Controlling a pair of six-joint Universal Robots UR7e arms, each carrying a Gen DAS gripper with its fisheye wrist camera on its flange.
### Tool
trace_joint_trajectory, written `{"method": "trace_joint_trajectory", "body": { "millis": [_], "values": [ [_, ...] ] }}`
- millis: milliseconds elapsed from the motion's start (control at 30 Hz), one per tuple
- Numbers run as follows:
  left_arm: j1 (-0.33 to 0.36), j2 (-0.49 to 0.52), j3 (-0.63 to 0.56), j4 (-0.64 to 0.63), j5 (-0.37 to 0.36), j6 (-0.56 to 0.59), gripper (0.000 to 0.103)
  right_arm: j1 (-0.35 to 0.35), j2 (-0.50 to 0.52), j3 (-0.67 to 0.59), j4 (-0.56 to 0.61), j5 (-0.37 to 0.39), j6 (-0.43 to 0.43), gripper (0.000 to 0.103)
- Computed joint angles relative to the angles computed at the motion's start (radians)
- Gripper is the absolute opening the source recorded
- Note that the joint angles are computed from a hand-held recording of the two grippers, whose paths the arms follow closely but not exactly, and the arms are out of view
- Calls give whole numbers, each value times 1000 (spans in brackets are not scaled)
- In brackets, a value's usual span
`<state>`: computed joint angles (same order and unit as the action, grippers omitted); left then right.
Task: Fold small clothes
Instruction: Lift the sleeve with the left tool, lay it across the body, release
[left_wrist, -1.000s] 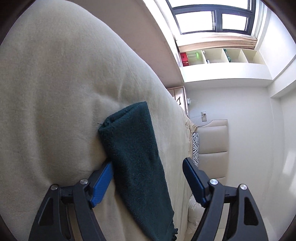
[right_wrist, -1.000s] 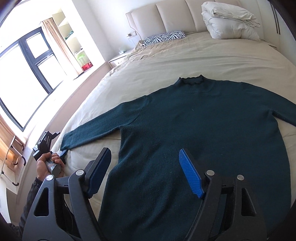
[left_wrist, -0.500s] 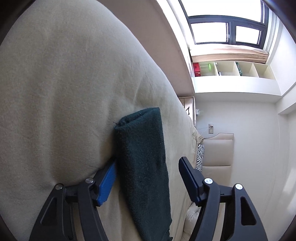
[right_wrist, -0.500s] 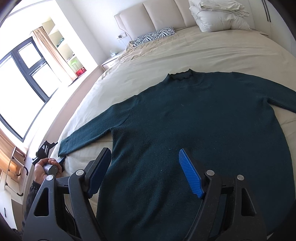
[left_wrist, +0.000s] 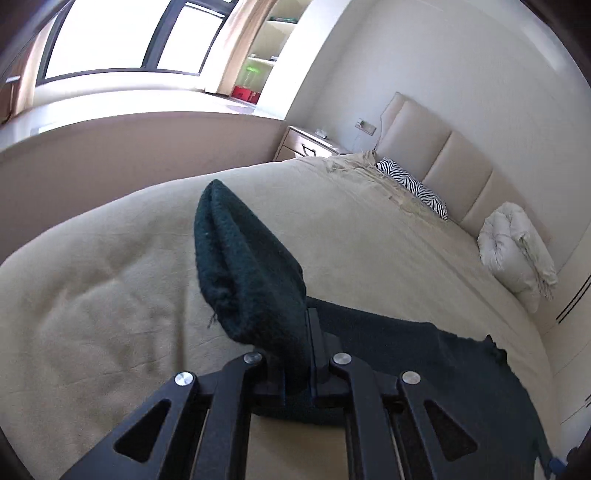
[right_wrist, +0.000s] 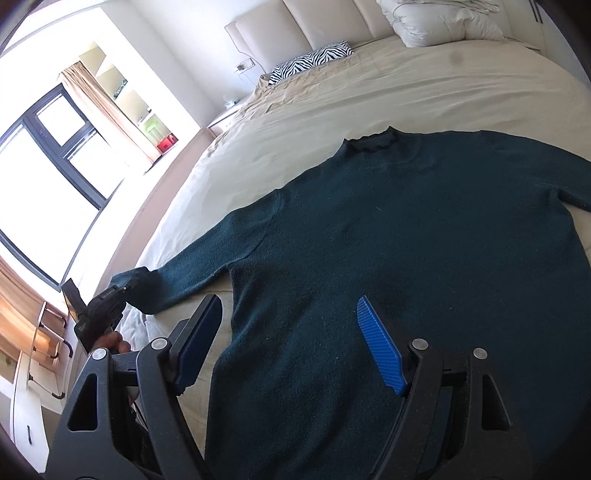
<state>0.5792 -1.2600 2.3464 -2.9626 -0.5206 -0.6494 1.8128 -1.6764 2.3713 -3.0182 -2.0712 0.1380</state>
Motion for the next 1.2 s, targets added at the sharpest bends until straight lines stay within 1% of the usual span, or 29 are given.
{"method": "trace_joint_trajectory", "body": {
  "millis": [33,67,100,133,167,233,300,333,367,400,500,533,600,667,700,733,767,800,867,900,933,1000,1033,1067,1100,1133,1167,1200],
  "values": [
    [-52,47,-3,44,58,78,9,-24,10,-20,15,46,4,75],
    [-95,97,-5,76,114,145,9,-51,22,-43,39,101,14,70],
    [-127,145,-5,82,153,207,9,-80,38,-69,71,167,24,67],
    [-151,188,-6,79,182,258,9,-109,61,-98,104,238,31,66],
    [-175,224,-3,68,201,297,9,-131,86,-124,130,295,41,62],
    [-211,277,6,38,232,349,9,-167,147,-181,187,410,50,61],
    [-233,311,2,6,246,407,9,-189,211,-233,235,501,56,61],
    [-239,318,2,14,252,414,9,-200,240,-255,250,549,56,61],
    [-254,318,6,55,257,386,9,-212,270,-273,263,612,54,62],
    [-257,320,9,54,261,391,9,-227,298,-293,280,666,59,62],
    [-258,316,-8,117,267,358,9,-260,367,-332,304,744,108,63],
    [-256,319,-14,131,273,354,9,-269,384,-335,296,761,126,63],
    [-249,331,-27,145,277,362,9,-278,415,-345,279,783,153,63],
    [-246,341,-36,175,281,361,9,-279,442,-353,268,810,144,62],
    [-242,368,-55,172,284,373,9,-275,451,-360,271,823,133,61],
    [-242,374,-60,184,282,373,9,-273,458,-367,279,836,118,61],
    [-242,376,-64,194,280,371,9,-267,467,-372,281,843,98,53],
    [-242,377,-66,197,278,371,9,-257,471,-381,293,828,76,41],
    [-242,373,-69,193,278,373,11,-239,482,-395,308,769,55,25],
    [-242,371,-72,192,274,373,12,-238,484,-401,315,753,57,15],
    [-242,369,-74,181,262,383,16,-238,486,-403,309,729,60,9],
    [-247,378,-77,148,241,413,22,-243,472,-396,295,702,67,7],
    [-251,379,-78,130,226,428,30,-244,469,-389,275,685,64,7],
    [-255,376,-78,119,208,429,45,-241,458,-385,262,666,59,7],
    [-258,370,-77,95,185,438,53,-241,440,-380,255,649,52,7],
    [-263,357,-73,74,159,436,64,-240,421,-377,254,627,44,7],
    [-268,342,-67,45,130,435,67,-242,396,-374,258,602,34,7],
    [-270,324,-63,20,96,434,67,-247,373,-372,257,578,27,7]
  ]
}}
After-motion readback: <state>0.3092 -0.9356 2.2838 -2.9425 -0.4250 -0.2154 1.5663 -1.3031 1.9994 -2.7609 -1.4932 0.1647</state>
